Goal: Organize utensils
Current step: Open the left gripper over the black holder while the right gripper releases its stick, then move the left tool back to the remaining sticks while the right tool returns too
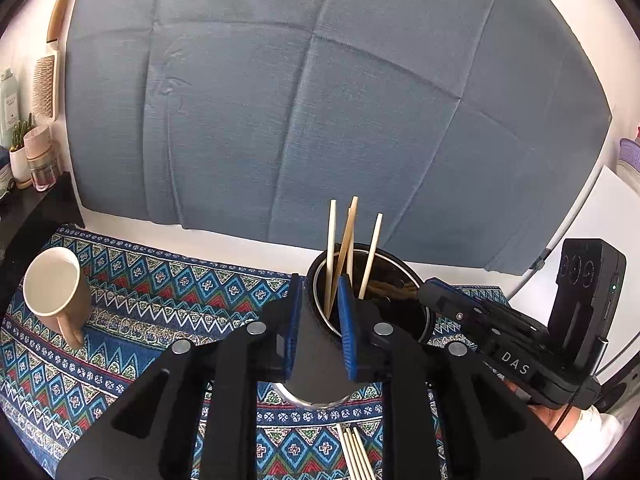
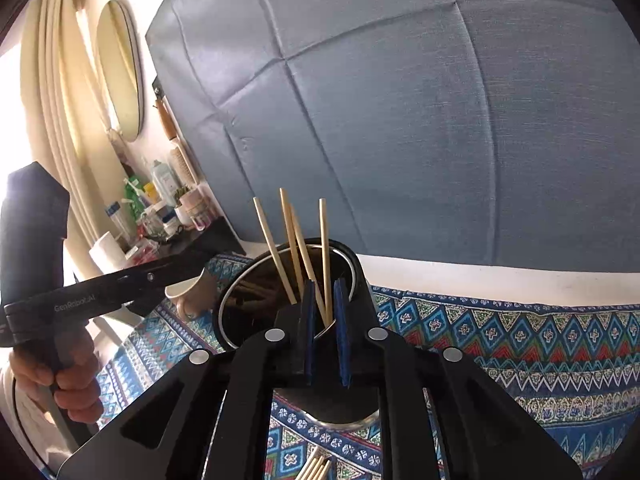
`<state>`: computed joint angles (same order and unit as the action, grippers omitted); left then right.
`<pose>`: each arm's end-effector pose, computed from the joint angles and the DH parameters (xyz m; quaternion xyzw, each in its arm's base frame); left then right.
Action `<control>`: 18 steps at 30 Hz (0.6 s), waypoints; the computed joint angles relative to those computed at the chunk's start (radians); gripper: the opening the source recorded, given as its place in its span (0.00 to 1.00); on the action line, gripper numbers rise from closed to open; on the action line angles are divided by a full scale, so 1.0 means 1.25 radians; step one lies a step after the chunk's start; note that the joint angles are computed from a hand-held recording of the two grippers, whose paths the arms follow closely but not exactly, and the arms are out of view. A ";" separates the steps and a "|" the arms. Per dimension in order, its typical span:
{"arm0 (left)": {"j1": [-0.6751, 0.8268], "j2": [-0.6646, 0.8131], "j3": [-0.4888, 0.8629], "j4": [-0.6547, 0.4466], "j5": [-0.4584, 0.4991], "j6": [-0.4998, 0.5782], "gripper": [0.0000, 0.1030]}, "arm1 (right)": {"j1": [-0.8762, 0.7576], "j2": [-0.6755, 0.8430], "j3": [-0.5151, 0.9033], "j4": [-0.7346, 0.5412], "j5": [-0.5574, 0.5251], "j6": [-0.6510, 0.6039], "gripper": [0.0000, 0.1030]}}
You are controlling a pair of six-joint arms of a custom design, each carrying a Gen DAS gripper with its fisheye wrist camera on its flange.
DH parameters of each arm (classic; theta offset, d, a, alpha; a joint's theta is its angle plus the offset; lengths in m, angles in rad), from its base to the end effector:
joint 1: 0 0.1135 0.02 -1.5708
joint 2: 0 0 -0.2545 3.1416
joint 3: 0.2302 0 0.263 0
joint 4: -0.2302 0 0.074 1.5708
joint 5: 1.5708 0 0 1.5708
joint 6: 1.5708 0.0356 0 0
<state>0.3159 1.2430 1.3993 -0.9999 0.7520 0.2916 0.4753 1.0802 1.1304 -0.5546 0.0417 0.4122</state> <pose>0.2434 0.0540 0.3789 0.1200 0.8709 -0.2285 0.4183 0.2219 0.1125 0.3578 -0.0166 0.8609 0.2020 0.4667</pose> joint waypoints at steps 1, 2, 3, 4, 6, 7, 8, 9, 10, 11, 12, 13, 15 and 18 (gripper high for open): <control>0.009 -0.004 0.001 -0.009 0.000 0.006 0.26 | 0.004 -0.009 0.000 -0.009 0.002 0.003 0.17; 0.016 -0.006 0.004 -0.021 -0.001 0.013 0.34 | 0.013 -0.013 0.007 -0.027 0.014 0.004 0.20; 0.024 -0.007 0.007 -0.033 0.000 0.018 0.40 | 0.022 -0.009 0.022 -0.055 0.031 0.003 0.27; 0.034 -0.010 0.005 -0.041 0.004 0.023 0.42 | 0.031 -0.006 0.033 -0.081 0.048 0.002 0.30; 0.052 -0.013 0.005 -0.067 0.010 0.041 0.49 | 0.047 -0.022 0.034 -0.107 0.072 0.001 0.34; 0.059 -0.014 0.004 -0.083 0.009 0.050 0.51 | 0.057 -0.033 0.031 -0.117 0.088 0.006 0.37; 0.067 -0.019 0.000 -0.097 0.010 0.061 0.54 | 0.065 -0.044 0.028 -0.129 0.101 0.012 0.43; 0.074 -0.025 -0.008 -0.108 0.009 0.071 0.56 | 0.073 -0.054 0.026 -0.141 0.115 0.020 0.45; 0.079 -0.031 -0.015 -0.118 0.004 0.079 0.58 | 0.081 -0.066 0.021 -0.151 0.125 0.027 0.47; 0.082 -0.034 -0.020 -0.134 -0.002 0.090 0.65 | 0.087 -0.078 0.016 -0.160 0.133 0.033 0.50; 0.086 -0.035 -0.025 -0.151 -0.003 0.103 0.67 | 0.095 -0.088 0.012 -0.172 0.147 0.043 0.55; 0.091 -0.038 -0.032 -0.164 -0.007 0.114 0.68 | 0.102 -0.095 0.011 -0.185 0.158 0.051 0.57; 0.093 -0.054 -0.058 -0.175 -0.028 0.126 0.76 | 0.120 -0.112 0.003 -0.213 0.180 0.069 0.66; 0.098 -0.069 -0.095 -0.201 -0.047 0.159 0.81 | 0.150 -0.134 -0.011 -0.253 0.218 0.103 0.77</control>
<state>0.4383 1.1564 1.2805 -1.2516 0.6930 0.4904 0.6627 0.9123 1.1164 -0.8705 0.3138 0.5405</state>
